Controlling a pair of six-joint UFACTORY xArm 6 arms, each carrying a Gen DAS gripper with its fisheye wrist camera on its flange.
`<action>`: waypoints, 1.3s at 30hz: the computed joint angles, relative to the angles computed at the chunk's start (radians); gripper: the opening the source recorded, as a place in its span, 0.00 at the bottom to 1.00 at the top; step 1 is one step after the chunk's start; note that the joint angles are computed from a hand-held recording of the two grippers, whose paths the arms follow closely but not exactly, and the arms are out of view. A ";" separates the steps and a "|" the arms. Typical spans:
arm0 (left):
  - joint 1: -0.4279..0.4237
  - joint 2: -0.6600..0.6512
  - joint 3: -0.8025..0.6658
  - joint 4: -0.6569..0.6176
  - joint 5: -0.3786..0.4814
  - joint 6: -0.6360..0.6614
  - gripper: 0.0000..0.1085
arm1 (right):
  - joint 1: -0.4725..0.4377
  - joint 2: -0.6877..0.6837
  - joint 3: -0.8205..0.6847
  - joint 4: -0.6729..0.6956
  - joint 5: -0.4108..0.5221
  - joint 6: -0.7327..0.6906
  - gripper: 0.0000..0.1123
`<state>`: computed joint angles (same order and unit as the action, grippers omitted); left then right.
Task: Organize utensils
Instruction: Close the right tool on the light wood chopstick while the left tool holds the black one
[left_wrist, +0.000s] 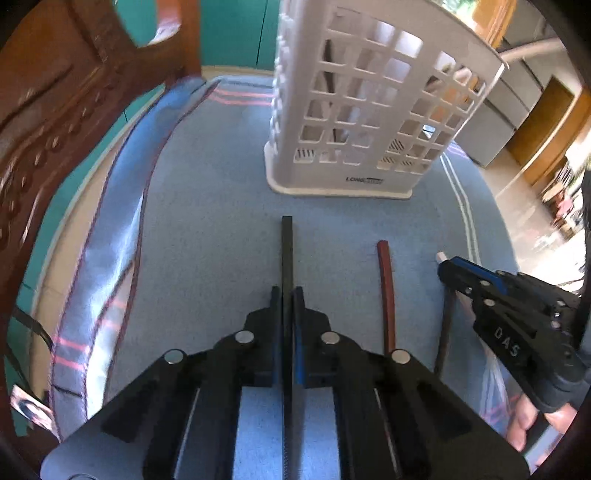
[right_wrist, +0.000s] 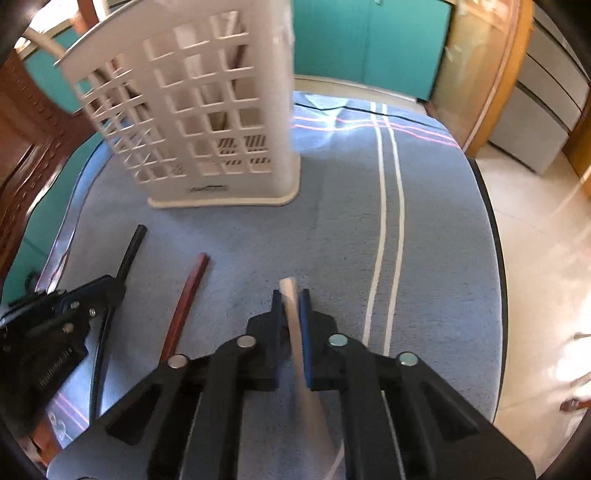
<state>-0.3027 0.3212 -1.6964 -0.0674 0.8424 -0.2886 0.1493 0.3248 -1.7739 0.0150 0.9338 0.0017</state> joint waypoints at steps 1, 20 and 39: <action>0.008 -0.020 0.027 -0.029 -0.002 0.015 0.06 | 0.000 -0.009 0.010 -0.003 -0.002 -0.025 0.06; -0.058 0.067 -0.092 0.195 0.007 -0.038 0.35 | -0.020 -0.071 0.069 -0.029 0.063 0.001 0.14; -0.081 0.086 -0.116 0.246 0.010 -0.067 0.36 | -0.008 -0.083 0.093 -0.042 0.037 -0.003 0.15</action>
<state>-0.3836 0.4072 -1.8125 0.1788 0.8527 -0.3556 0.1410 0.2417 -1.6806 -0.0269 0.9706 -0.0012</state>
